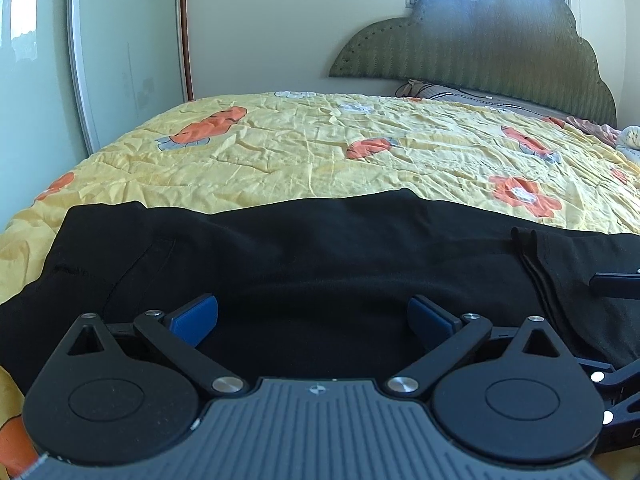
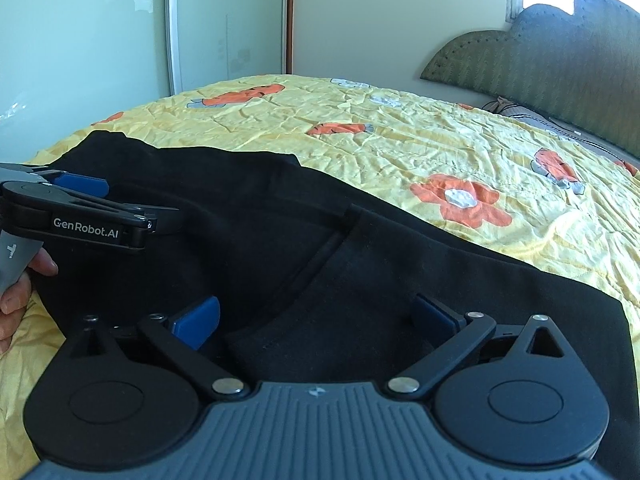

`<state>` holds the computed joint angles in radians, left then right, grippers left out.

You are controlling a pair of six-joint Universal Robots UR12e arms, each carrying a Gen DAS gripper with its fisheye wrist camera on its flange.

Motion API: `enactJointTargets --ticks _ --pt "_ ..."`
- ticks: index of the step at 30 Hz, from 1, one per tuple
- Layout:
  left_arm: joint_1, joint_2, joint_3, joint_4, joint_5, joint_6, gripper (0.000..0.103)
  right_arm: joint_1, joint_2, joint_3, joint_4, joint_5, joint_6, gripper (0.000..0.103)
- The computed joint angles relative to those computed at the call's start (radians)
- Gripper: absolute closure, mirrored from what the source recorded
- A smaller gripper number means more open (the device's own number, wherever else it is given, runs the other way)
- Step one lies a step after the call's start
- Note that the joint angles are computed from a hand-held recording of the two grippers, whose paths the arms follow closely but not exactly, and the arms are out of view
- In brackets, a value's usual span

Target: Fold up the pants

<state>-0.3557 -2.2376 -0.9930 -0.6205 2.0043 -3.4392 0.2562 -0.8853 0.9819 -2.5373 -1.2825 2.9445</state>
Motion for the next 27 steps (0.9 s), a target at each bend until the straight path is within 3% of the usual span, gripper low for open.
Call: enactJointTargets --ticks 6,10,13,16,18,20,22,24,27 --pt "0.004 0.007 -0.012 0.005 -0.020 -0.016 0.000 0.000 0.000 0.001 -0.003 -0.003 0.000 0.000" --pt "0.004 0.011 -0.016 0.013 -0.023 -0.013 0.000 0.010 -0.011 0.030 -0.069 -0.057 0.008 0.000" --pt "-0.005 0.029 -0.019 -0.029 0.014 0.010 0.005 0.013 -0.008 0.010 -0.006 -0.057 -0.017 0.000" --pt "-0.007 0.075 -0.080 0.040 0.053 0.041 0.004 0.008 -0.002 -0.026 0.049 -0.037 0.045 0.001" --pt "-0.002 0.106 -0.119 0.078 0.099 0.036 0.003 0.006 0.002 -0.035 0.004 0.032 0.072 0.001" --pt "0.011 0.137 -0.137 0.043 0.138 -0.037 0.003 0.021 0.010 -0.054 -0.039 0.070 0.032 0.001" --pt "0.038 0.175 -0.151 -0.050 0.115 -0.161 0.006 0.049 0.016 -0.072 -0.076 0.076 -0.071 0.001" --pt "0.073 0.216 -0.183 -0.082 0.018 -0.254 0.007 0.078 0.018 -0.070 -0.128 0.091 -0.182 0.007" --pt "0.128 0.276 -0.267 -0.025 -0.152 -0.425 0.006 0.113 0.021 -0.064 -0.173 0.142 -0.323 0.014"
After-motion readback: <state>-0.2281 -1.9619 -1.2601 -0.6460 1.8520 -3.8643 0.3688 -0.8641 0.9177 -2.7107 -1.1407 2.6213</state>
